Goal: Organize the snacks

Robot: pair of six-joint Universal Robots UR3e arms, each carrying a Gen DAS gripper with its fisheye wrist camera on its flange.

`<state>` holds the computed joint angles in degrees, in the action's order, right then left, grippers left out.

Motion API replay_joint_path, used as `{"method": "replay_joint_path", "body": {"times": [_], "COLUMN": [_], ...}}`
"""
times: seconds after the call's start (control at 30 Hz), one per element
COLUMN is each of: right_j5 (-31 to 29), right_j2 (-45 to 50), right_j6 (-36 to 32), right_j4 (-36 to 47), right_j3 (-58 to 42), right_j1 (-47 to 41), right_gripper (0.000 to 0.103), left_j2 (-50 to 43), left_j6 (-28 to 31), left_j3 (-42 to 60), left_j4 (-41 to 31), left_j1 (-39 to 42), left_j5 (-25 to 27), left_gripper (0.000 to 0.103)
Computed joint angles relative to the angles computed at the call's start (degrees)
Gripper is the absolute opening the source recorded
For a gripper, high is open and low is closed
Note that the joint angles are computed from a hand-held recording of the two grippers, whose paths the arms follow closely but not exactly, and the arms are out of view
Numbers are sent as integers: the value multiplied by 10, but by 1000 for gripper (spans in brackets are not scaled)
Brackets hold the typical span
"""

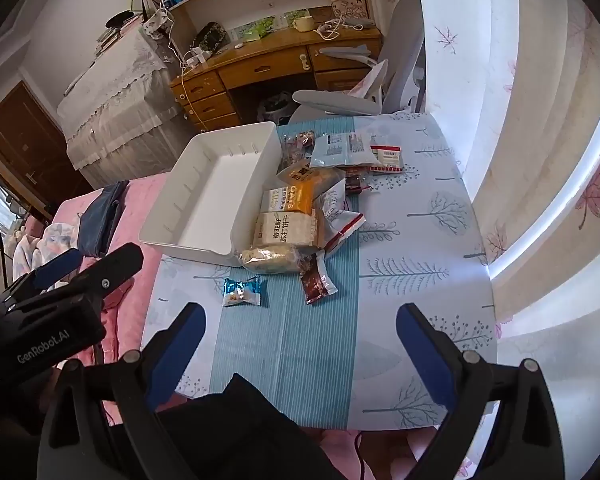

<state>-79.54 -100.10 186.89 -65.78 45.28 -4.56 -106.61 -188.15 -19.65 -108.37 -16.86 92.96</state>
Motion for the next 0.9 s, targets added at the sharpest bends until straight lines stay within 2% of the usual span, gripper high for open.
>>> {"method": "replay_joint_path", "body": {"times": [0.23,0.3,0.4,0.53,0.63,0.9], "right_j5": [-1,-5,-10,-18,-17,-13], "right_j2": [-8,15,25,65,39,23], "right_j6": [-1,5,12,19,14,8], "right_j4": [-16,8,4,30,6,-11], "right_j3": [25,-26,-35,-103,-56,-26], "right_j1": [0,7,16,29,24,20], "right_gripper": [97,97,97,97,97,97], "left_j2": [3,3,11,7,5,21], "left_j6": [2,3,2,3,4,6], "left_j3": [-8,-8,-30,-19,-13,-55], "left_j4": [7,7,19,12,9,36], "left_j1": [-2,-1,-2,-1,-1,3], "left_j5": [4,2,2,0,0,-8], "left_gripper": [102,102,102,102,102,102]}}
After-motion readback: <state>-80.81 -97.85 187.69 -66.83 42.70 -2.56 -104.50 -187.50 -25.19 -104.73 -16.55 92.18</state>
